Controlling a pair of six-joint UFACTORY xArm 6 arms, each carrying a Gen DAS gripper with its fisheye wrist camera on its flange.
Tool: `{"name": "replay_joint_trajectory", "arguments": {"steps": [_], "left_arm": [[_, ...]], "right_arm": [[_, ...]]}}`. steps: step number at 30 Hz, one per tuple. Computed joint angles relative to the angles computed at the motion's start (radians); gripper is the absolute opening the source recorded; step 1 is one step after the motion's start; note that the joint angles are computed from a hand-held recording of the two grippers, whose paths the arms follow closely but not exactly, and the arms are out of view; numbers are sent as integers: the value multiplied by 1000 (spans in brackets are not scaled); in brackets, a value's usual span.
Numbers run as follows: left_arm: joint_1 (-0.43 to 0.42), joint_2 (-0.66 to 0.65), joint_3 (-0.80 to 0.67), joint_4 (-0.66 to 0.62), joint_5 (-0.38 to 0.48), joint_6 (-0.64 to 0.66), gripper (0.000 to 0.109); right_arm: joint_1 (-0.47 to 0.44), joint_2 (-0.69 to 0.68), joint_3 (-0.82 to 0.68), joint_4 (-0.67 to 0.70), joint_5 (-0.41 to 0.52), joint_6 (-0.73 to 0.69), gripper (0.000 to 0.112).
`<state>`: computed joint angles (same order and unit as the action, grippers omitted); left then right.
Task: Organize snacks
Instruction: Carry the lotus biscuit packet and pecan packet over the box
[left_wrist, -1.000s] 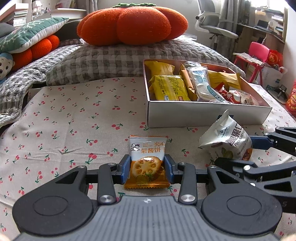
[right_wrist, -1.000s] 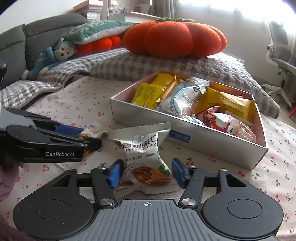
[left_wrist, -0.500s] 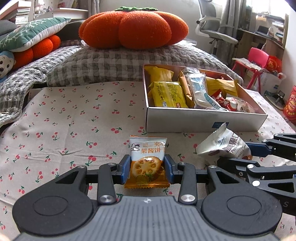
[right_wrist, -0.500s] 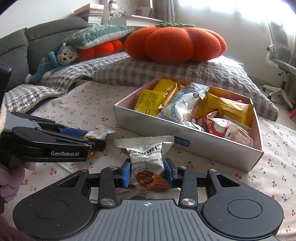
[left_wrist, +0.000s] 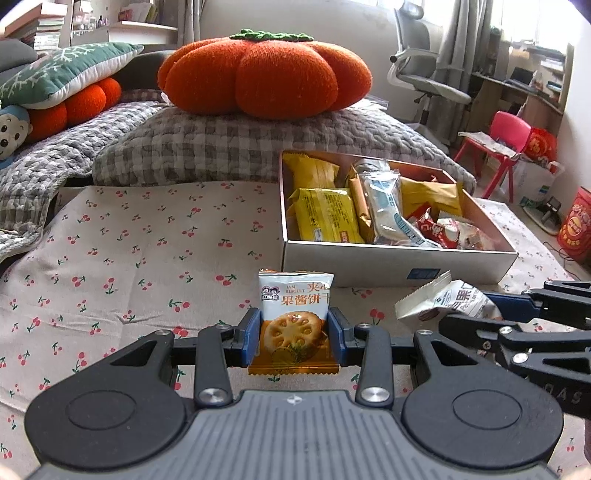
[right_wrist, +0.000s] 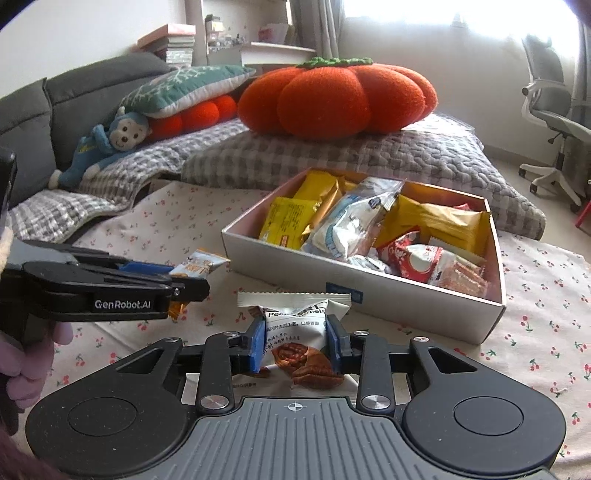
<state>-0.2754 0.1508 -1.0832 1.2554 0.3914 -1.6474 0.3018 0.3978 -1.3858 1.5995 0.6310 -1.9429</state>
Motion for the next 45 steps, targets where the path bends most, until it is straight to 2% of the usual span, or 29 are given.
{"name": "replay_joint_trajectory", "arguments": {"steps": [13, 20, 26, 29, 35, 40, 45], "left_arm": [[-13, -19, -12, 40, 4, -41, 35], [-30, -31, -29, 51, 9, -84, 35], [-52, -13, -84, 53, 35, -37, 35], [-53, 33, -144, 5, 35, 11, 35], [-59, 178, -317, -91, 5, 130, 35], [-70, 326, -477, -192, -1, 233, 35], [-83, 431, -599, -281, 25, 353, 35]], "right_arm": [[-51, -34, -12, 37, 63, 61, 32], [-68, 4, -94, 59, 41, 135, 32], [-84, 60, -194, 67, 37, 219, 32], [-86, 108, -269, 38, 16, 246, 32], [-107, 227, -431, -89, 24, 424, 32], [-128, 320, -556, -174, 99, 568, 33], [-129, 381, -646, -197, 143, 631, 33]]}}
